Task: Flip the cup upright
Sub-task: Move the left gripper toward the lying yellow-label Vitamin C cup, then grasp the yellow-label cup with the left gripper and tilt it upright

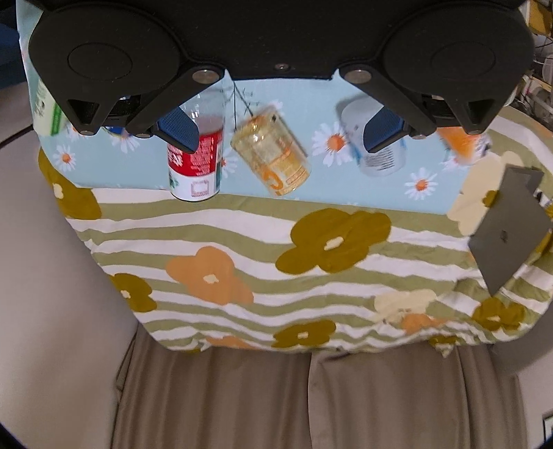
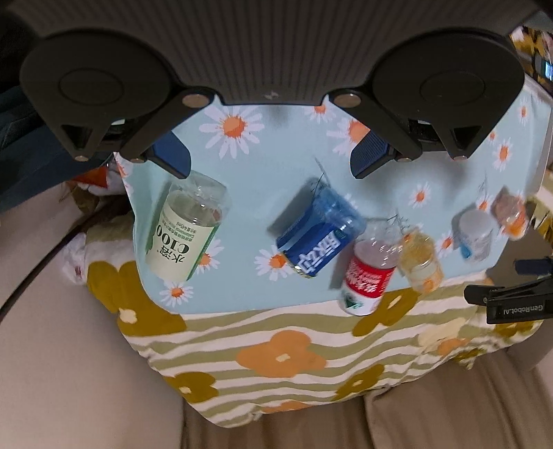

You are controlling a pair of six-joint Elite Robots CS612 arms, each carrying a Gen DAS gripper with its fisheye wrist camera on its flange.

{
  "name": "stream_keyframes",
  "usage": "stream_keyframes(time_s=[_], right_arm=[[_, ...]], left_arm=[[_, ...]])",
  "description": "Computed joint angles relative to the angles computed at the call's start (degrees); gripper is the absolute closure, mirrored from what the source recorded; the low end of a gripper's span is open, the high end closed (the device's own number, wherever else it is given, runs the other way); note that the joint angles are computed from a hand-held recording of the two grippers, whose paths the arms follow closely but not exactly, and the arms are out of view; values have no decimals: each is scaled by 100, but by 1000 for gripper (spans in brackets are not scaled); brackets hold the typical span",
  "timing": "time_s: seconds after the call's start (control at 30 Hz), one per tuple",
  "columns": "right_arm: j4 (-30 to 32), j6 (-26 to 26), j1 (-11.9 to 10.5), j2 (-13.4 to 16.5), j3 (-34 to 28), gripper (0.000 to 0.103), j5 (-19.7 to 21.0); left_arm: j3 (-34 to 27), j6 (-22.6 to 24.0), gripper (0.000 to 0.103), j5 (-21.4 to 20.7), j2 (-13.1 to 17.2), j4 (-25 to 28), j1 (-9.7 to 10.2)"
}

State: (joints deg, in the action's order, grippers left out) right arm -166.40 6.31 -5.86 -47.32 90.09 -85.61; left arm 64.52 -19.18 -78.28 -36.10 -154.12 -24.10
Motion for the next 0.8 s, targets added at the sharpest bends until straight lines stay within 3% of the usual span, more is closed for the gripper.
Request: stream_keyframes(time_s=[0.27,0.53,0.7,0.8], right_arm=[[495,602,73,263,-439,0,-376],[964,975,117,411,-689,0,-621],[1113,1129,134,445,-752,0,-706],[1175,1215,134,468,-792,0,-721]], left_arm=[[-1179,-287,0,-694,695,1136,203],[-2012,-588,1,-1052,1207,1973,288],[-2286,-772,9,-1334,1375,2244,346],[-2393,-814,23,-1479,1437,2332,372]])
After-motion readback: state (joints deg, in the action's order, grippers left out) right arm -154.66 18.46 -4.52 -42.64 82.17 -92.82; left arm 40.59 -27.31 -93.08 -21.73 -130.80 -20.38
